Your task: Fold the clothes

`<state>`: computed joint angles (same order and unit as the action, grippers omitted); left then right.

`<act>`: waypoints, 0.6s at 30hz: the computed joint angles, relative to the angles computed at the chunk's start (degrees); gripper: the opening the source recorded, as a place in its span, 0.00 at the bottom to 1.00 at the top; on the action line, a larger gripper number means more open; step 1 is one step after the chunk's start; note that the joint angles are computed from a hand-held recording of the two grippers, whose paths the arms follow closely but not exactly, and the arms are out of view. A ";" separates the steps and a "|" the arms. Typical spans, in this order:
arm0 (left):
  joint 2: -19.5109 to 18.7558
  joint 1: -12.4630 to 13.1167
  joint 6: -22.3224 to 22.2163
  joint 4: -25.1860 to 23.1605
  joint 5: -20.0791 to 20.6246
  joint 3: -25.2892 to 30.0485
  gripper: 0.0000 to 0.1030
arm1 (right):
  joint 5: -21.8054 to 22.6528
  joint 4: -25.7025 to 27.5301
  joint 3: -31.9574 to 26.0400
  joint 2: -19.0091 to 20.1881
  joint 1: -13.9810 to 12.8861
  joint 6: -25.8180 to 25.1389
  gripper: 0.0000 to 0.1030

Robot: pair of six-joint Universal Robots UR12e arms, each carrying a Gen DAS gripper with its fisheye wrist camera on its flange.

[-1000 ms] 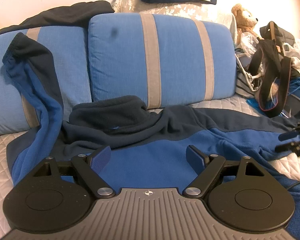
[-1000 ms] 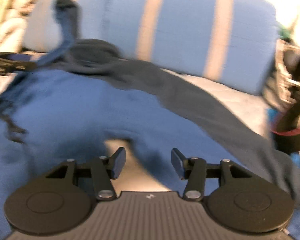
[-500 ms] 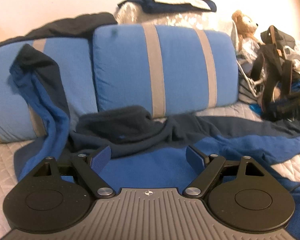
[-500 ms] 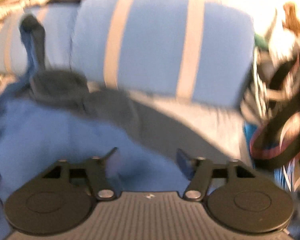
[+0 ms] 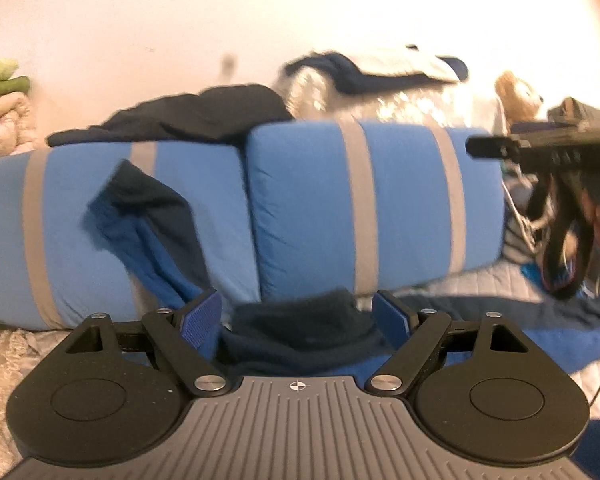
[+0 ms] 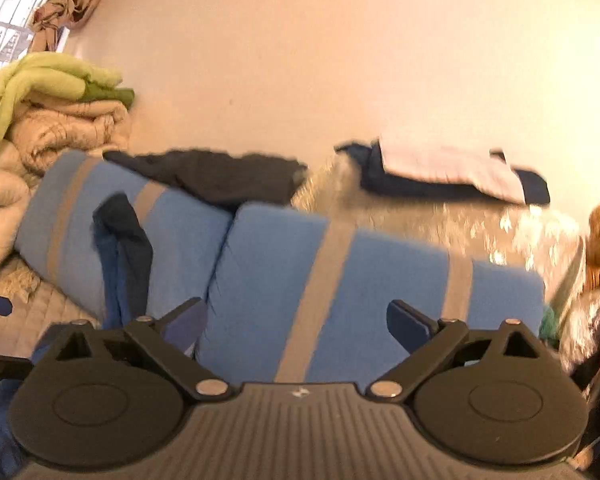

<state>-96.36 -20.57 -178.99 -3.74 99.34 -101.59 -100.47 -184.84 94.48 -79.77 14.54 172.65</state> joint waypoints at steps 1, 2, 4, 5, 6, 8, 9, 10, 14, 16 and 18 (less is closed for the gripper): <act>0.24 0.39 0.05 0.21 0.06 0.05 0.80 | 0.37 -0.08 -0.82 0.48 0.48 0.63 1.00; 0.50 0.98 -0.02 0.85 -0.56 -0.11 0.80 | 0.74 0.24 -1.60 0.96 1.00 1.39 1.00; 1.00 2.46 -0.71 2.69 -2.78 -0.87 0.80 | 1.84 1.24 -2.37 1.94 1.78 3.18 1.00; 1.23 3.11 -1.39 3.23 -3.32 -1.27 0.80 | 2.47 1.66 -2.65 2.43 2.11 4.07 1.00; 1.47 3.77 -2.16 3.33 -3.86 -1.60 0.80 | 3.17 1.87 -2.71 2.92 2.35 5.41 1.00; 1.87 5.28 -3.56 2.54 -5.40 -2.29 0.80 | 4.73 1.87 -2.42 3.94 2.67 8.99 1.00; 2.04 6.06 -4.19 2.13 -6.24 -2.64 0.80 | 5.12 1.56 -2.18 4.48 2.86 11.01 1.00; 2.15 6.71 -4.80 1.75 -6.79 -2.98 0.80 | 5.11 0.99 -1.83 5.05 3.08 13.27 1.00; 2.06 8.80 -7.09 0.70 -8.03 -4.14 0.80 | 1.17 -2.96 0.24 7.16 4.13 22.49 1.00; 1.72 9.75 -8.17 0.85 -9.16 -4.56 0.80 | -1.99 -4.52 0.99 8.07 4.60 24.98 1.00; 1.13 10.72 -8.92 1.36 -10.99 -4.68 0.80 | -5.03 -2.80 1.00 8.43 4.99 24.97 1.00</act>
<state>-95.23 -9.85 -187.91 -2.38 88.35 -106.27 -105.49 -187.63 95.49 -71.34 19.53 197.62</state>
